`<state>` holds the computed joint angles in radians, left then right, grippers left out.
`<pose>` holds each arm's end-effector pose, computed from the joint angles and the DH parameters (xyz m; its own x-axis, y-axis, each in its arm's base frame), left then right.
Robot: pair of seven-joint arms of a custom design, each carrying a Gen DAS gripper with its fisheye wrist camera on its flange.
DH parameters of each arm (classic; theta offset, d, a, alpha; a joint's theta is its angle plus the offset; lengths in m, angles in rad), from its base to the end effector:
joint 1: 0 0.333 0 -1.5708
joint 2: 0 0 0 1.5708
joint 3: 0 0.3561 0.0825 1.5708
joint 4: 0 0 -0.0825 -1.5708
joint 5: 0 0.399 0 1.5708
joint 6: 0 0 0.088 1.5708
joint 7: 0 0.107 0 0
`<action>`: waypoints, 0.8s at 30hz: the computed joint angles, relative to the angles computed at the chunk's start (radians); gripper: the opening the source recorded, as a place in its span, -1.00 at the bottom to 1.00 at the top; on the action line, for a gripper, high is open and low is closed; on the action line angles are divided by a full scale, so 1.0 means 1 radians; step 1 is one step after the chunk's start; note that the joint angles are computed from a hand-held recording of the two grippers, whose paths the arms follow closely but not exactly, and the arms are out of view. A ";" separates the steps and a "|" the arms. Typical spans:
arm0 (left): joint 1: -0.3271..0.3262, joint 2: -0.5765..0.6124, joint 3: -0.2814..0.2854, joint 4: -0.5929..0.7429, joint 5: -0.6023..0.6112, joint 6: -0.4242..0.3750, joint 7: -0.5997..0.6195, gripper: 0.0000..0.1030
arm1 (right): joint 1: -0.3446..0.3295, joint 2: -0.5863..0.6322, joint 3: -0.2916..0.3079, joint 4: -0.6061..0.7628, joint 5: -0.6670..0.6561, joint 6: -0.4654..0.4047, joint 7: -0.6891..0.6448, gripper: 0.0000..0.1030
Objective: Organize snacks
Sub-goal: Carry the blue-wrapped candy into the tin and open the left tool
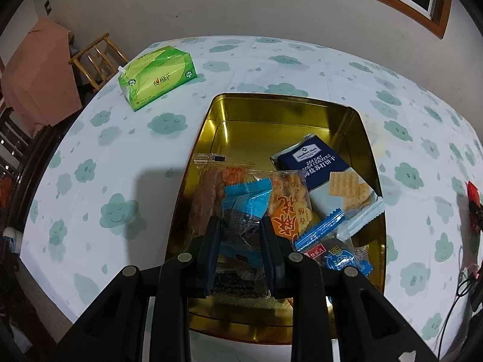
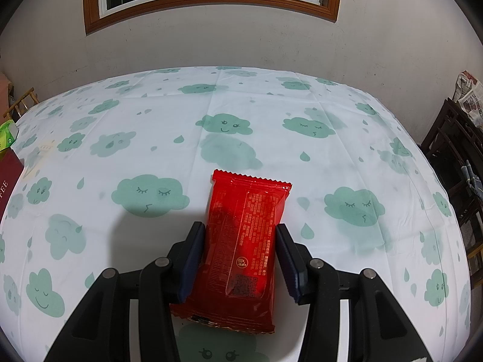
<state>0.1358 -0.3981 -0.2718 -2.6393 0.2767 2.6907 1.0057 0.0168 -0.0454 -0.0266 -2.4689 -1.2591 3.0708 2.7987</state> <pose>0.4232 -0.0698 0.4437 0.2171 -0.9740 -0.0652 -0.8639 -0.1606 -0.4775 0.4845 0.0716 0.3775 -0.0295 -0.9971 0.0700 -0.7684 -0.0221 -0.6396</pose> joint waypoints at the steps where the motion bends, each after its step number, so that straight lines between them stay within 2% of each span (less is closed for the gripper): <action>1: 0.012 -0.001 -0.017 0.001 0.025 -0.003 -0.012 -0.53 | -0.001 0.000 -0.001 0.000 -0.001 0.001 -0.001 -0.05; 4: 0.020 0.001 -0.029 0.005 0.057 -0.009 -0.032 -0.52 | -0.001 0.000 0.000 0.000 -0.001 0.001 -0.001 -0.05; 9: 0.000 0.001 -0.006 0.014 0.041 -0.031 -0.034 -0.45 | -0.001 0.000 0.001 0.000 0.002 0.000 -0.002 -0.05; 13: 0.002 -0.014 -0.011 0.016 0.054 -0.041 -0.033 -0.26 | 0.000 -0.001 0.002 0.001 -0.003 -0.003 0.003 -0.09; 16: 0.005 -0.032 -0.016 0.011 0.067 -0.043 -0.040 -0.21 | -0.001 -0.001 0.001 0.000 -0.003 -0.001 0.002 -0.09; 21: -0.010 -0.069 0.003 -0.006 0.023 -0.044 -0.023 -0.11 | -0.002 -0.003 0.001 0.000 -0.017 -0.001 0.015 -0.12; 24: -0.005 -0.101 0.001 -0.023 0.002 -0.040 -0.022 0.10 | -0.001 -0.010 0.004 -0.003 -0.019 -0.013 0.027 -0.13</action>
<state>0.1307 -0.4987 -0.2709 -2.6624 0.2790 2.6505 0.9836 0.0160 -0.0558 -0.0225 -2.4722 -1.2785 3.0583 2.8259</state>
